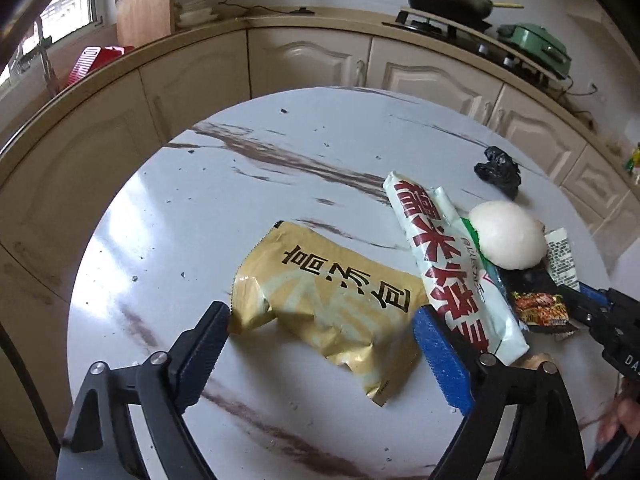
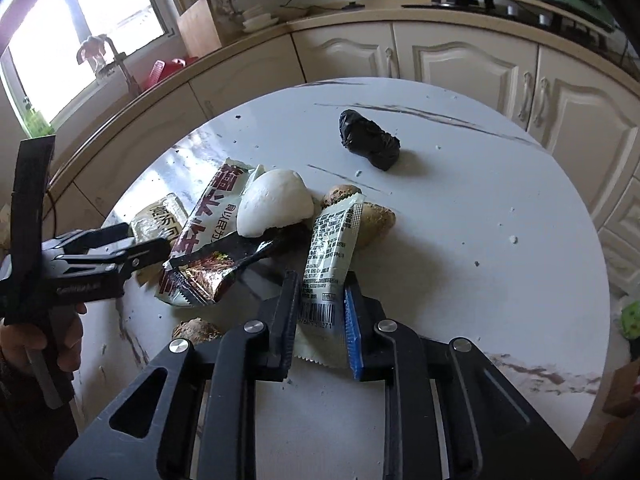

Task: Collect trash
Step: 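Return both tools to the table and grasp the gold snack bag with the left tool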

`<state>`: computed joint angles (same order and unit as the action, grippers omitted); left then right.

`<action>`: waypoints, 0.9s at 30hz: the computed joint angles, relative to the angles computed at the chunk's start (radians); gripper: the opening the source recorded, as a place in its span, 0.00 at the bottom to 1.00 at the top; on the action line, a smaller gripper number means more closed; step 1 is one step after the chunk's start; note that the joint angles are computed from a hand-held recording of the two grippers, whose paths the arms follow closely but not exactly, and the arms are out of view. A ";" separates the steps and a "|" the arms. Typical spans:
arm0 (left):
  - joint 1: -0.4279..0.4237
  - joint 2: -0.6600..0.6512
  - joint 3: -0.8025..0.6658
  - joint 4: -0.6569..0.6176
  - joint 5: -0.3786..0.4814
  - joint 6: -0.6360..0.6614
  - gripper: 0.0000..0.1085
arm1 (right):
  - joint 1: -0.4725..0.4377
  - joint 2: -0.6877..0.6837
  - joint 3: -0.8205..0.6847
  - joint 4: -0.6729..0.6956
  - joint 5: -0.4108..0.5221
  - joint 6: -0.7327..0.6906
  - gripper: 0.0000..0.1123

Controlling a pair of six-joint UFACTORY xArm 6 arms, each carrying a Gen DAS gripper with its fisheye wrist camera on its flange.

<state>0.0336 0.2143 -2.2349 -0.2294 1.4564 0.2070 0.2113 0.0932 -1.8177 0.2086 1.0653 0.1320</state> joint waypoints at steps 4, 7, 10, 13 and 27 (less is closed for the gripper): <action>0.030 -0.009 0.027 -0.049 -0.023 0.053 0.62 | -0.006 -0.013 0.019 0.020 -0.003 -0.014 0.17; 0.057 -0.018 0.041 -0.081 -0.015 0.108 0.54 | -0.005 -0.025 0.032 0.025 -0.002 -0.020 0.17; 0.092 -0.030 0.050 -0.113 0.018 0.188 0.52 | -0.001 -0.047 0.055 0.029 0.001 -0.021 0.16; 0.127 -0.046 0.049 -0.122 0.057 0.259 0.51 | 0.002 -0.074 0.084 0.034 0.001 -0.018 0.16; 0.048 0.189 -0.290 0.049 0.130 -0.106 0.80 | 0.005 -0.117 0.142 0.048 -0.024 -0.014 0.16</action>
